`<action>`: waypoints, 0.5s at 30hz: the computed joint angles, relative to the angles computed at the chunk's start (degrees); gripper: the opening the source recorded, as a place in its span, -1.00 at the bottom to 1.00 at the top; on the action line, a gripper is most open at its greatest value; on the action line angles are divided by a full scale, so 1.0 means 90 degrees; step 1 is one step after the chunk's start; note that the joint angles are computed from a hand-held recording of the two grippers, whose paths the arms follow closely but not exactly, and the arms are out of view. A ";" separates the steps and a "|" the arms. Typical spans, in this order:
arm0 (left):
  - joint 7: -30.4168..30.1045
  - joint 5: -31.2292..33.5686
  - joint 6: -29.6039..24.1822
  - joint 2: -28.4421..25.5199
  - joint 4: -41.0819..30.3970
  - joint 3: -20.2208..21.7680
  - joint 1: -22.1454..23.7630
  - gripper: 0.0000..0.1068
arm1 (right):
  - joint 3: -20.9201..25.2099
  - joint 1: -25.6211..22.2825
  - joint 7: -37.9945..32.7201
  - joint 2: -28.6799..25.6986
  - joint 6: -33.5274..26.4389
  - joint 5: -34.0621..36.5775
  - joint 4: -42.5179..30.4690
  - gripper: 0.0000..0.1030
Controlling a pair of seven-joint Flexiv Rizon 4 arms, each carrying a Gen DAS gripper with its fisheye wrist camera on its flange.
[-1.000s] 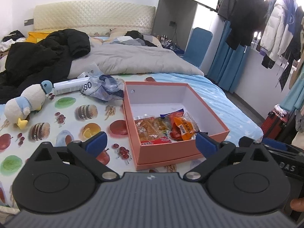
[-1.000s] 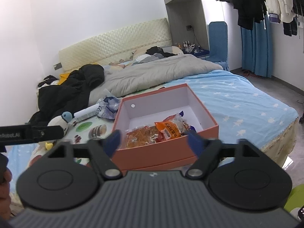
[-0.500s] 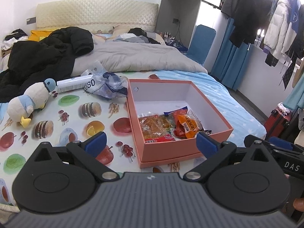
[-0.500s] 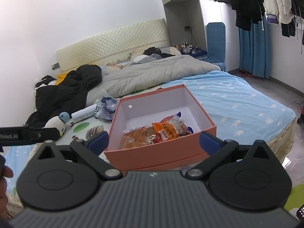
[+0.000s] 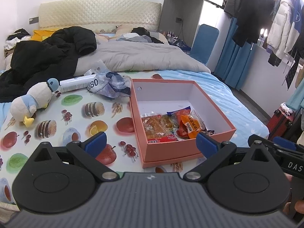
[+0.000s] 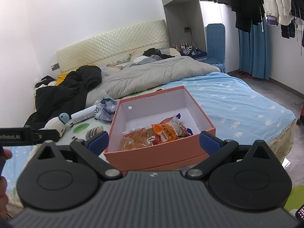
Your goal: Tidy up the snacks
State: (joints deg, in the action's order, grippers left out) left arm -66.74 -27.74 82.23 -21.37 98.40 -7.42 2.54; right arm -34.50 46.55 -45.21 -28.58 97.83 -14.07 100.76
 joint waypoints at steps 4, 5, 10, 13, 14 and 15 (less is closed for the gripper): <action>-0.0023 -0.0001 -0.0007 0.0016 0.0020 -0.0001 -0.0001 0.90 | 0.0023 -0.0031 -0.0028 0.0011 -0.0008 -0.0013 -0.0014 1.00; -0.0015 -0.0005 0.0002 0.0013 0.0019 -0.0008 0.0005 0.90 | 0.0020 -0.0026 -0.0033 0.0018 -0.0024 -0.0024 -0.0013 1.00; 0.0036 -0.0059 0.0019 0.0020 0.0040 -0.0049 0.0035 0.90 | -0.0064 0.0039 -0.0019 0.0011 0.0007 -0.0046 -0.0011 1.00; 0.0064 -0.0090 0.0032 0.0034 0.0050 -0.0070 0.0047 0.90 | -0.0051 0.0030 -0.0047 0.0017 0.0023 -0.0030 -0.0013 1.00; 0.0068 -0.0096 0.0034 0.0037 0.0053 -0.0071 0.0046 0.90 | -0.0057 0.0035 -0.0058 0.0014 0.0022 -0.0026 -0.0019 1.00; 0.0075 -0.0103 0.0030 0.0035 0.0052 -0.0073 0.0050 0.90 | -0.0058 0.0036 -0.0070 0.0014 0.0024 -0.0021 -0.0023 1.00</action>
